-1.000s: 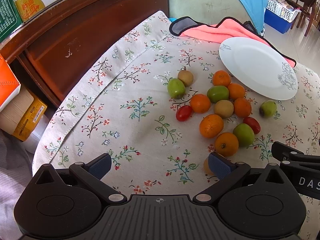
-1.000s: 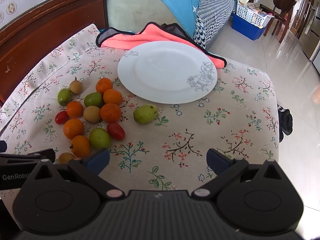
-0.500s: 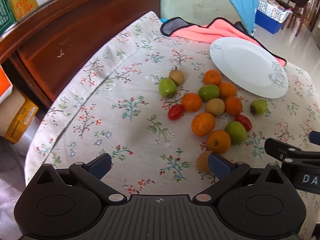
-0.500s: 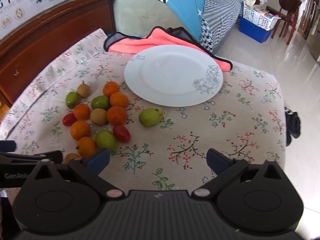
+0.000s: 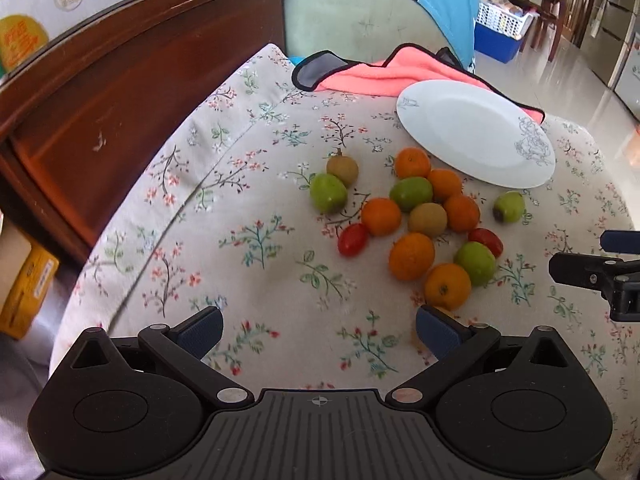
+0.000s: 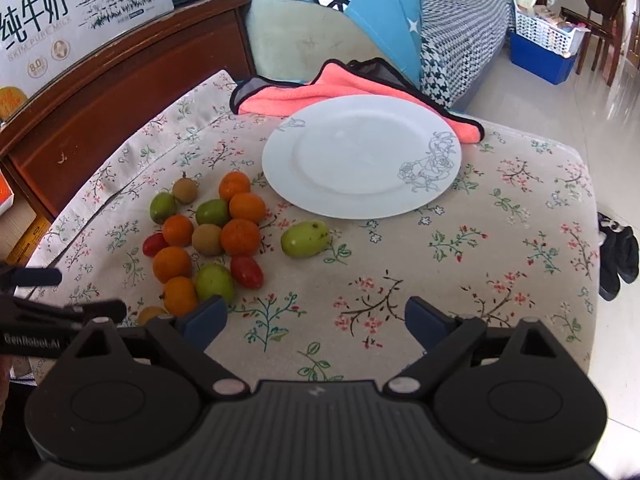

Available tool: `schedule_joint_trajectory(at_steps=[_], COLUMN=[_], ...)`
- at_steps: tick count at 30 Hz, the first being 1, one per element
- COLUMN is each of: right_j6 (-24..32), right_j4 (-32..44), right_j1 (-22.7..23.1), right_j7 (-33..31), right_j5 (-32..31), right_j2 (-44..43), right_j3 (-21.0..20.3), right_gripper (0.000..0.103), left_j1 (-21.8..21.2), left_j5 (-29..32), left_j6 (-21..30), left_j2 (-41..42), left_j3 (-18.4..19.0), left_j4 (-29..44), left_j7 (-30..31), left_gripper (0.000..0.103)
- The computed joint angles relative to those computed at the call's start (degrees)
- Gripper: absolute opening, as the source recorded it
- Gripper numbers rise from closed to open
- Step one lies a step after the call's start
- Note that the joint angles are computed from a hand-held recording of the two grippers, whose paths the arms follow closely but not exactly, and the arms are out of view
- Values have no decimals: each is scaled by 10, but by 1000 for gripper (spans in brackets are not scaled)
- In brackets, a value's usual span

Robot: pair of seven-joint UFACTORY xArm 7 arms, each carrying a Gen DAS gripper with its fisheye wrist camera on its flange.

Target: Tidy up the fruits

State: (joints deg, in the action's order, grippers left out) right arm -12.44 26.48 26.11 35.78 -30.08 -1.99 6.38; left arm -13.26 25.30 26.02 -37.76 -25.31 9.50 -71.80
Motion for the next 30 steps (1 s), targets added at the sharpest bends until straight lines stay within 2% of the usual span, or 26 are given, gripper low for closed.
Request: schedule_joint_trajectory(at_steps=[4,10,13,18,22,26,28,30], right_j6=[-6,-22,-22,-27,-28,-33,-35,-33], right_j4=[7,24,39,40,50,51,52,60], right_j1=[-11,-52,-83,-94,-122,-127,-132,-152], right_j7=[-42,9,73,62,107,103,105,139], right_j5=[25,-49,-118,-110,-164,-165,-169,-207], right_j2=[13,28,38,43,50,54,58,64], right_j3=[19,34,52,65,81,84,86,98], right_gripper=[90,87,85,83,81,79,74,71], left_j1=[2,4,5,3,1,-1,2,5], left_j5=[0,7,9,11,9,2,2,2], left_j6=[-29,-32,-38,-47,-62,-91,-103,-114], left_j2=[9,23,25,34,31,27,27,30], left_j3=[9,-8,-8,-9,-6,-5,-14,-21], left_j4=[-3,4,5,7,2,-9,-11,-12], left_j7=[8,18,20,28,31,40,43,48], left_gripper=[102,102,102,102,102,101,101,98])
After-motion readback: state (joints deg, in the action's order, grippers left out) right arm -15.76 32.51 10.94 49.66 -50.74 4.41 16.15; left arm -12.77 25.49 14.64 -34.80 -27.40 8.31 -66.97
